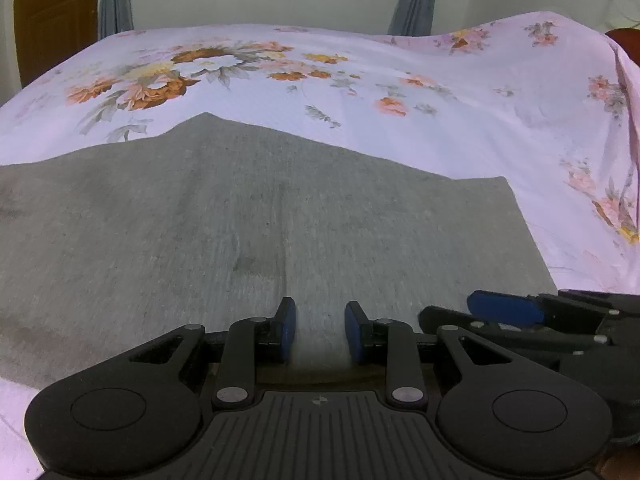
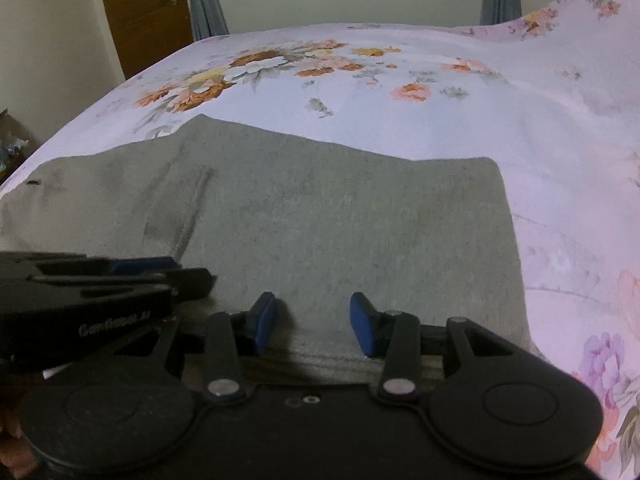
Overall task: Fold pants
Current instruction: 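Release the fold with the left gripper and smooth the sweatpants flat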
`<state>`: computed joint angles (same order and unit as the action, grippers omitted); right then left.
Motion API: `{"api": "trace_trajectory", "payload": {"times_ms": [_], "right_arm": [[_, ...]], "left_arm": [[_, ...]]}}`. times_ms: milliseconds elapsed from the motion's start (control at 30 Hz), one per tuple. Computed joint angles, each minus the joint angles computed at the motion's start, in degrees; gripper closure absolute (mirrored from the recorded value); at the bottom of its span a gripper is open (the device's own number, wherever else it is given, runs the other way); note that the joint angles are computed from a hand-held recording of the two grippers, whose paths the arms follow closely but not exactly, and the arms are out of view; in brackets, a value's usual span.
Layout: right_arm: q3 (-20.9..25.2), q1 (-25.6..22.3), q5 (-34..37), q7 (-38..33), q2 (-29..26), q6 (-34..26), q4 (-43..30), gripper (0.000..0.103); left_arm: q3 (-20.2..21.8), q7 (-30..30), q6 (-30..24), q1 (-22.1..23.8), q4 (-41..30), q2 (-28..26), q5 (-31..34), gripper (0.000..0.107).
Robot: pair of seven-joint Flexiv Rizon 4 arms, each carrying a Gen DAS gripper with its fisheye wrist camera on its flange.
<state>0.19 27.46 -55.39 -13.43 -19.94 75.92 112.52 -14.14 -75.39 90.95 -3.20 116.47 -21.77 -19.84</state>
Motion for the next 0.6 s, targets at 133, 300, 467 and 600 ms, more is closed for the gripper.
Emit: {"api": "trace_trajectory", "payload": {"times_ms": [133, 300, 467, 600], "right_arm": [[0.4, 0.3, 0.6, 0.4, 0.4, -0.8, -0.2, 0.061], [-0.3, 1.0, -2.3, 3.8, 0.4, -0.4, -0.6, 0.062], [1.7, 1.6, 1.7, -0.5, -1.6, -4.7, -3.3, 0.06], [-0.4, 2.5, -1.2, 3.1, -1.2, -1.5, -3.2, 0.062]], "left_arm": [[-3.9, 1.1, 0.9, 3.4, 1.8, 1.0, -1.9, 0.079], [0.4, -1.0, 2.4, 0.4, 2.4, 2.4, -0.3, 0.079], [0.7, 0.7, 1.7, 1.4, 2.3, 2.1, 1.2, 0.079], [0.5, -0.4, 3.6, 1.9, 3.4, 2.7, 1.0, 0.079]]}}
